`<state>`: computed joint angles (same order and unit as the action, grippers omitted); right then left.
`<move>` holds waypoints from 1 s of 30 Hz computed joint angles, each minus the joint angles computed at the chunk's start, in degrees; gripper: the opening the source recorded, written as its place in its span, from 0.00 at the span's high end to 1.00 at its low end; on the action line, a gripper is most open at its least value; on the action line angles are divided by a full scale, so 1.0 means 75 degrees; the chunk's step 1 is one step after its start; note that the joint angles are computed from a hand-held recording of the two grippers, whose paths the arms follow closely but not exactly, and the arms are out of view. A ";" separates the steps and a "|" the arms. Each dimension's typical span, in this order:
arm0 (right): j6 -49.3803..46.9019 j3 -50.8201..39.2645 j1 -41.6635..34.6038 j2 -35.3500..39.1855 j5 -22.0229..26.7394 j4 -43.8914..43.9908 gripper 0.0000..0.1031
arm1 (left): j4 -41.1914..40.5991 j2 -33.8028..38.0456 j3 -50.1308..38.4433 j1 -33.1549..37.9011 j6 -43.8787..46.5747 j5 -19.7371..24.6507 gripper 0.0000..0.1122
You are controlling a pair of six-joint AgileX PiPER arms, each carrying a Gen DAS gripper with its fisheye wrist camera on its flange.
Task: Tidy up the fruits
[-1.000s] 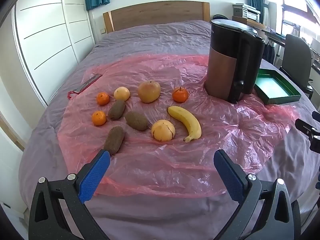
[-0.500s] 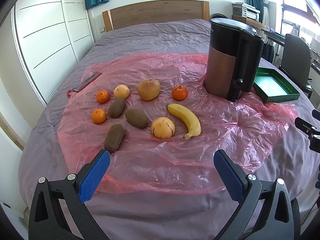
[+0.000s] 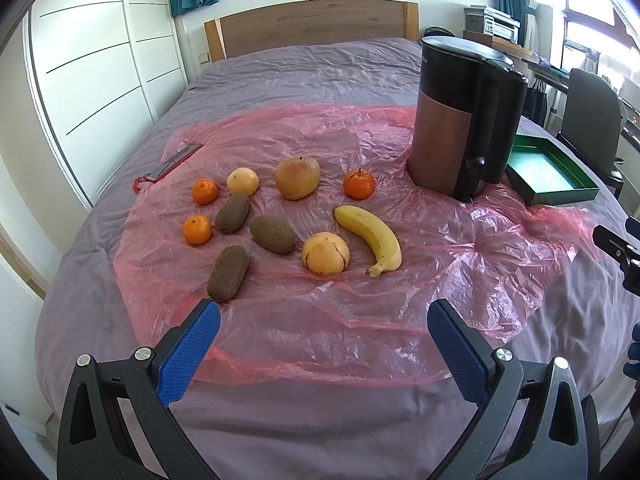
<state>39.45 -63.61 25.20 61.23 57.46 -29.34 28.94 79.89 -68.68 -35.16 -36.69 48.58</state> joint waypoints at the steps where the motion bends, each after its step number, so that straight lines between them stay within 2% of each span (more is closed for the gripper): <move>1: 0.0014 0.0012 -0.0013 -0.0006 -0.0013 0.0013 0.00 | -0.0014 -0.0007 0.0004 -0.0008 -0.0001 0.0008 0.09; 24: 0.0238 -0.0013 0.0103 0.0199 0.0166 -0.0002 0.00 | -0.0729 0.0160 -0.0125 0.0445 0.0769 -0.0037 0.09; 30: 0.0258 -0.0007 0.0125 0.0242 0.0176 -0.0008 0.00 | -0.1211 0.0221 -0.0187 0.0644 0.1214 -0.0082 0.09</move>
<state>41.39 -63.67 26.14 63.05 58.78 -29.40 19.86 81.55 -70.08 -30.33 -27.58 47.97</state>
